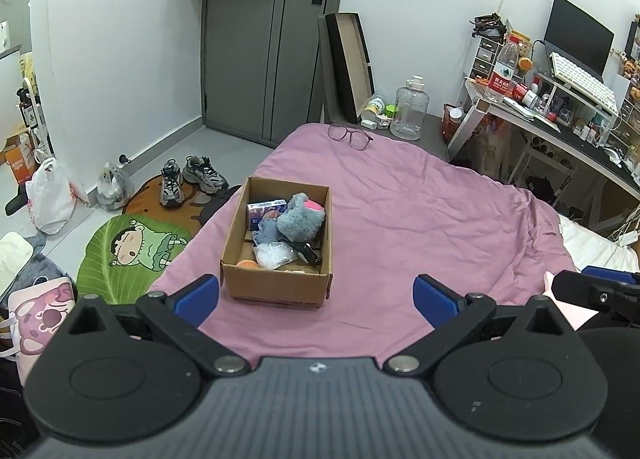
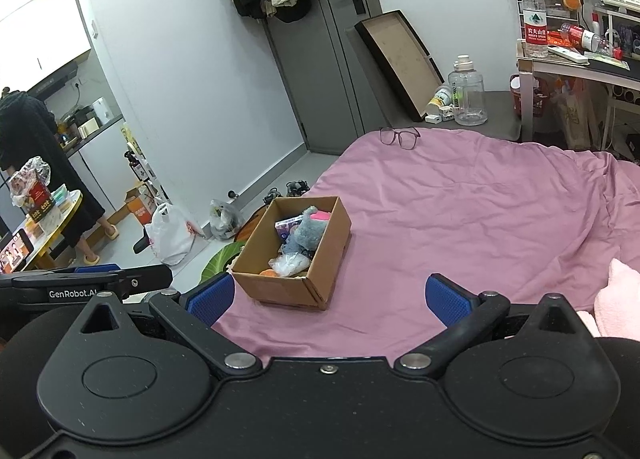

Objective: Organize soft objects

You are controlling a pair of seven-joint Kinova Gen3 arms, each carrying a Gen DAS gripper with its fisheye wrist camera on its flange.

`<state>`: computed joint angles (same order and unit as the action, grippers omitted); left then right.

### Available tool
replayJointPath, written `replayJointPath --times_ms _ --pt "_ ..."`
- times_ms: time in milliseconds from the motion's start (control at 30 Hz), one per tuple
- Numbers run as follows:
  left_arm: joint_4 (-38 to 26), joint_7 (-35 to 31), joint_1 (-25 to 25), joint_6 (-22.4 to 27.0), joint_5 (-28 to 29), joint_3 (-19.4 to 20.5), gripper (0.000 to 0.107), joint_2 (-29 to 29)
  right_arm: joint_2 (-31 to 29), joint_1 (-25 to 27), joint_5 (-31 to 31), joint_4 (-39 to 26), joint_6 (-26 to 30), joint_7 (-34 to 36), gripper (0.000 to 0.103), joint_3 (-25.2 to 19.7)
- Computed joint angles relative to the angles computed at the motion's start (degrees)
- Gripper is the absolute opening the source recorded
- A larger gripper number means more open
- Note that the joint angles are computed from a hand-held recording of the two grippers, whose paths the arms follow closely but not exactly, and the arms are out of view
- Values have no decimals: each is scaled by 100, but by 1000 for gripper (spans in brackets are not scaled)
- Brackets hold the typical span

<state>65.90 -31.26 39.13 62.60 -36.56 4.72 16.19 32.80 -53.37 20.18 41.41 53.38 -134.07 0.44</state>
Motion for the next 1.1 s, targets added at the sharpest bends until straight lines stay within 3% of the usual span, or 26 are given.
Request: replayJointPath --times_ms 1100 --pt "-49 109 110 169 -172 0 102 36 -81 -4 92 214 -162 -65 103 6"
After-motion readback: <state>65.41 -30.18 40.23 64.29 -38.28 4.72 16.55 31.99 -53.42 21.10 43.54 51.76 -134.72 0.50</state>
